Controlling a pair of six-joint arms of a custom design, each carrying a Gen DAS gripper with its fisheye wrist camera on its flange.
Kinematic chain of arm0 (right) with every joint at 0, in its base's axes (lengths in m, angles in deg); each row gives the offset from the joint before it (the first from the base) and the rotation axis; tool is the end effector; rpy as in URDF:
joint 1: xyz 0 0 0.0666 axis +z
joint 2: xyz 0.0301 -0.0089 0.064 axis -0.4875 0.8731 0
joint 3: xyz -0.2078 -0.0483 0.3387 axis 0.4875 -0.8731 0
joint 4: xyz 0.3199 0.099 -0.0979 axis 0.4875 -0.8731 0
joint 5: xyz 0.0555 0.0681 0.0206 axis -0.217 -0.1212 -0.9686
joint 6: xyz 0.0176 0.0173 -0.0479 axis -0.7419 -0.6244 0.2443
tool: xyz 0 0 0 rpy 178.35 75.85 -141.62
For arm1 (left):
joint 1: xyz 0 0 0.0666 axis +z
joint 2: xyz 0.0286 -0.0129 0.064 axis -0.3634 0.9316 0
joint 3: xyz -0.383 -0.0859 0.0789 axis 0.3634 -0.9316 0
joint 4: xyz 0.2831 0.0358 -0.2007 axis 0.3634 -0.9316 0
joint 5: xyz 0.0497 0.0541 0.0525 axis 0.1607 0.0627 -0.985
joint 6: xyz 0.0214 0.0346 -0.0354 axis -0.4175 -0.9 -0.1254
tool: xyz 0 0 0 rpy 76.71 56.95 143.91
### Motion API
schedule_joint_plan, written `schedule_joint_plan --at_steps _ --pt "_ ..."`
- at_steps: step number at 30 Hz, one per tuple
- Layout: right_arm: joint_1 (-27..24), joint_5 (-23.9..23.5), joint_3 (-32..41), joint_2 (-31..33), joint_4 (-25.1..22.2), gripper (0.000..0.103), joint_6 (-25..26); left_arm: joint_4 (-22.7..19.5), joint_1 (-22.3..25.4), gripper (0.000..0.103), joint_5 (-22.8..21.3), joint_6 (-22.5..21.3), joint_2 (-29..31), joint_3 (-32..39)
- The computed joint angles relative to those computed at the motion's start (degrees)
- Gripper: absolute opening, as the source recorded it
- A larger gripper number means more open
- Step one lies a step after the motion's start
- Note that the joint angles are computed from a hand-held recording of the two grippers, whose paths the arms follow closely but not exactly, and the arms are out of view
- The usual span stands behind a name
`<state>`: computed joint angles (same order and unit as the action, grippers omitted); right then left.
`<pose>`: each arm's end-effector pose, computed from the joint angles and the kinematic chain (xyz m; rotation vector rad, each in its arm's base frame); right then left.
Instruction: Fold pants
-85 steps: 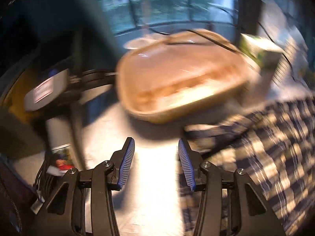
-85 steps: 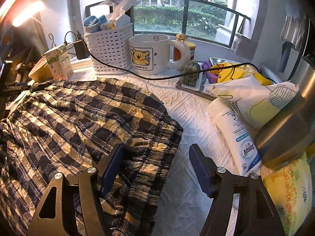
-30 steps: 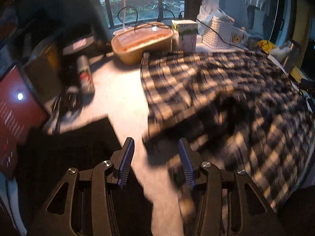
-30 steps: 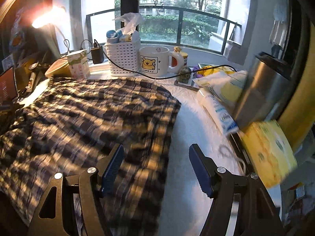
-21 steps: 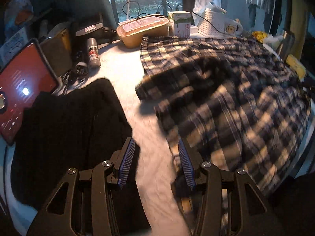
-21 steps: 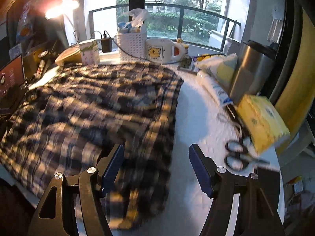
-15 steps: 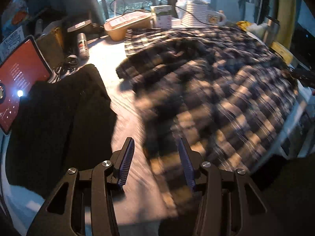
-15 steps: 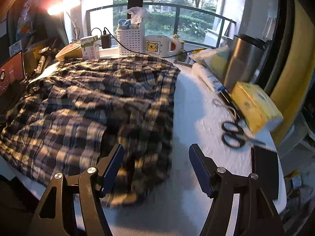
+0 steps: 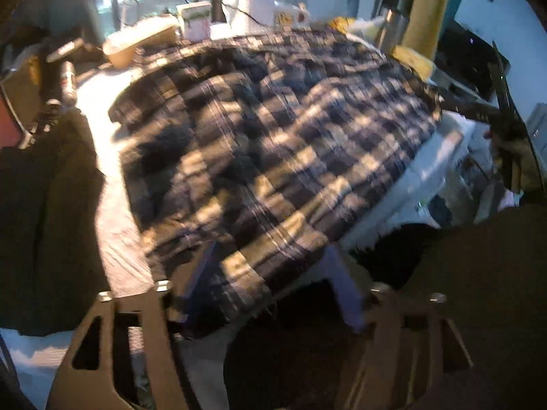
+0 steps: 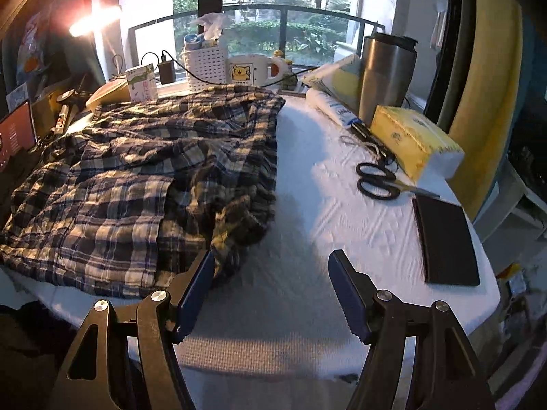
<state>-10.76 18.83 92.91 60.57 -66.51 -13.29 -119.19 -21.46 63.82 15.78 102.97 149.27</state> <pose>0.5876 0.1898 0.4861 -0.0899 2.4060 0.0631 0.5709 -0.0144 0.4567 0.6394 2.5140 -0.3322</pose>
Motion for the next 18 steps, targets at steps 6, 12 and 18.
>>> schedule_joint_plan --at_steps 6,12,18 --pt "0.08 -0.65 -0.52 0.14 0.37 0.071 -0.25 2.10 -0.95 0.083 -2.82 -4.31 -1.23 -3.03" --pt "0.25 -0.15 -0.28 0.19 0.41 0.071 0.01 8.79 -1.74 0.086 -8.63 -5.26 -2.68 -6.98" --pt "-0.37 1.91 -1.77 -1.03 1.10 0.071 0.38 11.35 -0.79 0.073 -4.88 -7.01 -4.00 -9.45"
